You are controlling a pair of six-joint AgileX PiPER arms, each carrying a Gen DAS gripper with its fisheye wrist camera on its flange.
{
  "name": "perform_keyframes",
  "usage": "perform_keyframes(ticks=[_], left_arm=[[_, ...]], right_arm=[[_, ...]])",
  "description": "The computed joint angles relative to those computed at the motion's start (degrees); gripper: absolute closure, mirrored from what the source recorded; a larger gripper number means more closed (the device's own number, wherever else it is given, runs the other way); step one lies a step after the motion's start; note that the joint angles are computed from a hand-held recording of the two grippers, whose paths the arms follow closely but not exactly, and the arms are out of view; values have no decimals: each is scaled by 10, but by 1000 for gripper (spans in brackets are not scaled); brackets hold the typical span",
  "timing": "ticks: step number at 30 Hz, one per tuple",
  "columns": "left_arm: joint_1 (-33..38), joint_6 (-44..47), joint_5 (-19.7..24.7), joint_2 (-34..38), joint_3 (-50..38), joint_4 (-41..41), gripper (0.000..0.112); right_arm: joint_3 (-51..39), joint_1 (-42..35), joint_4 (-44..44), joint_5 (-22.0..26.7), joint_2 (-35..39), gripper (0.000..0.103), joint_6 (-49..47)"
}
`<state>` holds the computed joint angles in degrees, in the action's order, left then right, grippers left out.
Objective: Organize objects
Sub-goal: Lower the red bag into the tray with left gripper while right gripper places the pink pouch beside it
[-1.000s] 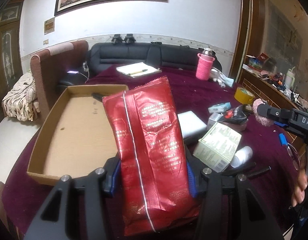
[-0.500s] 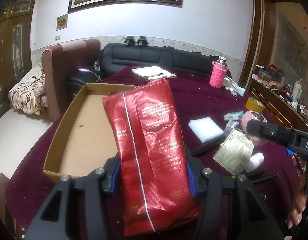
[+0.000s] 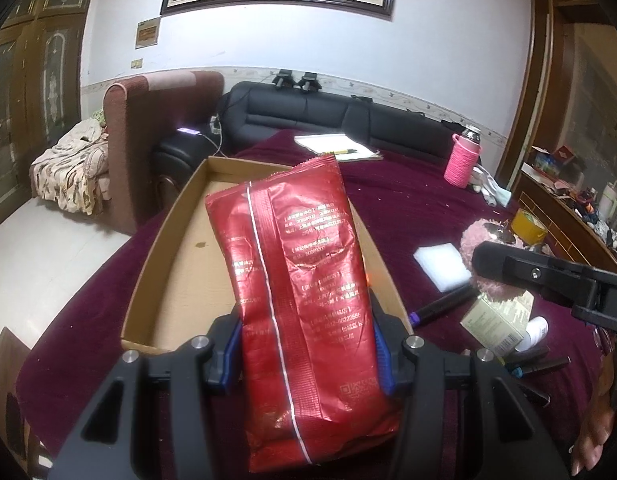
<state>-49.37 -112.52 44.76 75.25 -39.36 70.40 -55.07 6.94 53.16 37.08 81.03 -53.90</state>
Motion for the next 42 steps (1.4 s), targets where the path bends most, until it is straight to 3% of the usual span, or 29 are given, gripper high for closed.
perform_keyframes(ticks=[15,17,20,24,29,31,37,42], left_arm=[[92,31,-62,-29,27,0,61],[136,99,-98,-42,21,-40,61],[246,271,-199,-51,6,-164,61],[335,500,-234,-16,-44,-341,61],[407,782,-202,87,-165,-576,61],[421,845,-185,124,-208,-628,61],[444,862,-118,234,-326,-627,61],[446,873,-113,262,-350,-628,61]], right_arm=[[-102,90,-101,-6,80,61,126],[-130,98,-116,5,102,61,148],[-188,113,-153,14,144,62,192],[-293,125,-200,45,219,61,263],[-449,135,-254,106,337,61,360],[-515,135,-261,138,386,61,392],[-643,141,-300,167,479,61,460],[-721,137,-290,195,534,58,488]])
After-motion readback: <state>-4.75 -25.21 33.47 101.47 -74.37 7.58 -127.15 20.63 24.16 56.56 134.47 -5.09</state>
